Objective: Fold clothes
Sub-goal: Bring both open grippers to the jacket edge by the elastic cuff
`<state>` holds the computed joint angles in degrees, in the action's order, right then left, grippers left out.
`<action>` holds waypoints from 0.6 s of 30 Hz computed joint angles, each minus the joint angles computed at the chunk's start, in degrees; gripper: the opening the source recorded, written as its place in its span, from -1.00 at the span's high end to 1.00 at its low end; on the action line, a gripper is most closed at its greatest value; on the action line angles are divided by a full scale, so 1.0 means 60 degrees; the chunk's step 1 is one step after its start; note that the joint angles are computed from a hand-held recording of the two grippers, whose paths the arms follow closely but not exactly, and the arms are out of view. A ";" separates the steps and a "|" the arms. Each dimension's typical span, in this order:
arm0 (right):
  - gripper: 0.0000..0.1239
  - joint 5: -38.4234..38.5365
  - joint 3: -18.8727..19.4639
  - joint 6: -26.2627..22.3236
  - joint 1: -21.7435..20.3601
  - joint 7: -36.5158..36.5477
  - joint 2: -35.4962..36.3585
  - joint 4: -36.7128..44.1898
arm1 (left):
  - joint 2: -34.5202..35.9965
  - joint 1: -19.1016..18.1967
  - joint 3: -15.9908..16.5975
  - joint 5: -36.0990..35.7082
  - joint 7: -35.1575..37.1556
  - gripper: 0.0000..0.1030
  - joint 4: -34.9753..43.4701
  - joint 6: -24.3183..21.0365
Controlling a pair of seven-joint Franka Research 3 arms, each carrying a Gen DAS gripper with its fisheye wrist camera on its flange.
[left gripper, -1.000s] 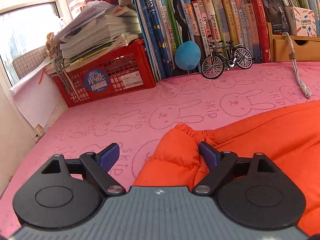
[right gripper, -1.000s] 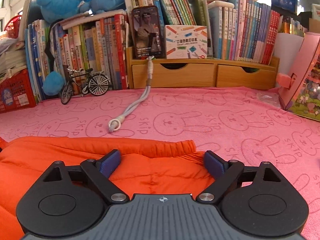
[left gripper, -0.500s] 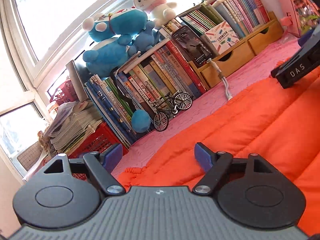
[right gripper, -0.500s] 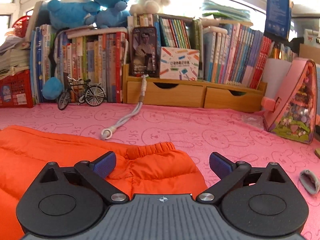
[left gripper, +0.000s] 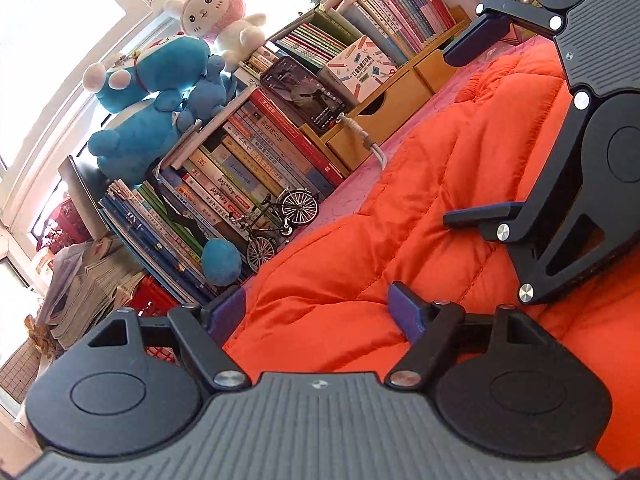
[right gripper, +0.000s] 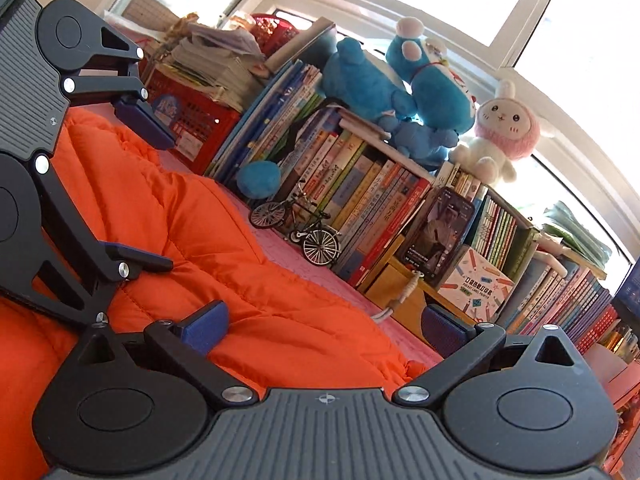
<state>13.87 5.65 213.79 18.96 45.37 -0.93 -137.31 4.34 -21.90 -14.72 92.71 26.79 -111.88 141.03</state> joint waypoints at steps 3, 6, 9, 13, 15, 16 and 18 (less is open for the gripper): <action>-0.66 0.0448 0.0016 -0.0235 0.0009 -0.0322 0.0024 0.0034 | -0.0005 0.0005 0.0010 0.0128 0.0019 -0.54 -0.0060 0.0037; -0.66 0.0476 -0.0065 -0.0508 -0.0064 -0.0050 -0.0063 -0.0025 | -0.0105 0.0059 0.0034 0.0185 -0.0057 -0.55 -0.0188 0.0116; -0.66 0.0996 -0.0041 -0.0525 -0.0114 -0.0355 -0.0119 -0.0081 | -0.0274 0.0130 0.0030 0.0284 -0.0292 -0.55 -0.0407 0.0079; -0.66 0.1207 -0.0125 -0.0602 -0.0241 -0.0308 -0.0250 -0.0202 | -0.0563 0.0277 0.0003 0.0163 -0.0502 -0.56 -0.0726 0.0040; -0.66 0.1454 -0.0129 -0.0665 -0.0314 -0.0368 -0.0311 -0.0219 | -0.0685 0.0359 -0.0021 0.0088 -0.0557 -0.57 -0.0856 0.0000; -0.66 0.1545 -0.0139 -0.0681 -0.0355 -0.0401 -0.0344 -0.0247 | -0.0750 0.0400 -0.0032 0.0038 -0.0567 -0.58 -0.0921 -0.0023; -0.66 0.1718 -0.0160 -0.0713 -0.0441 -0.0463 -0.0408 -0.0301 | -0.0856 0.0474 -0.0060 -0.0054 -0.0585 -0.60 -0.1033 -0.0109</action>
